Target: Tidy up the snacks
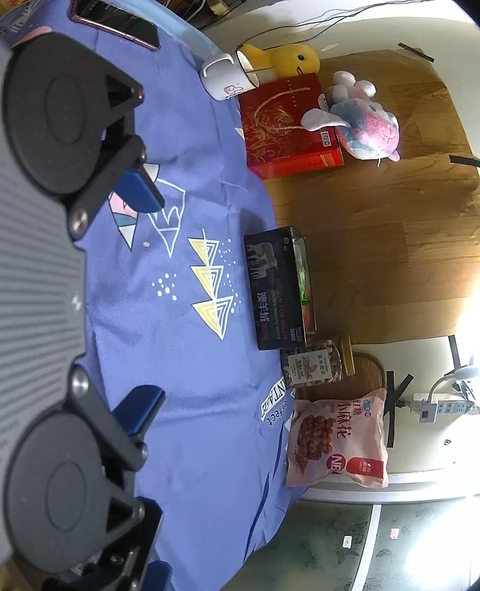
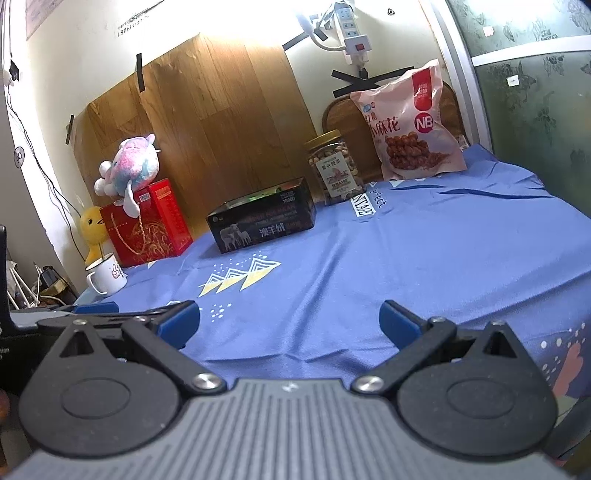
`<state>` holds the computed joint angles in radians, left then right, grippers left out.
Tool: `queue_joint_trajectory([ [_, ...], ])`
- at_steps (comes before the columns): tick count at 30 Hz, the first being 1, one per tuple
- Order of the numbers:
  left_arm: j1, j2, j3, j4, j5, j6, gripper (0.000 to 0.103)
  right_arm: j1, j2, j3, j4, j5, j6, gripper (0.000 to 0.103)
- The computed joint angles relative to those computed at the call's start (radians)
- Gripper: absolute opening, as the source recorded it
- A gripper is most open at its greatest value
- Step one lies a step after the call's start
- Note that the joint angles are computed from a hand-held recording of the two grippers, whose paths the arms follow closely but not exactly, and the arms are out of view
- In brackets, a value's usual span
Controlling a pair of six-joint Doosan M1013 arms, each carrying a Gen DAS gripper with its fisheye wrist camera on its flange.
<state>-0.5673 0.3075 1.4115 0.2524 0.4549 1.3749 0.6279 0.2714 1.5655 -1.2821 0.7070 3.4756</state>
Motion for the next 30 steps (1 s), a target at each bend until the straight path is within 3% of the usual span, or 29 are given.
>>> queue_joint_trajectory([
  [9,0.0,-0.009,0.018,0.064,-0.041,-0.059,0.103,0.005,0.002,-0.002,-0.009,0.005,-0.002,0.103],
  [22,-0.011,-0.008,0.019,0.223,-0.022,-0.21,0.103,0.017,0.007,-0.004,-0.052,0.058,0.039,0.103],
  [30,0.006,-0.004,0.007,0.056,-0.012,-0.101,0.103,0.017,0.007,-0.007,-0.03,0.054,0.012,0.103],
])
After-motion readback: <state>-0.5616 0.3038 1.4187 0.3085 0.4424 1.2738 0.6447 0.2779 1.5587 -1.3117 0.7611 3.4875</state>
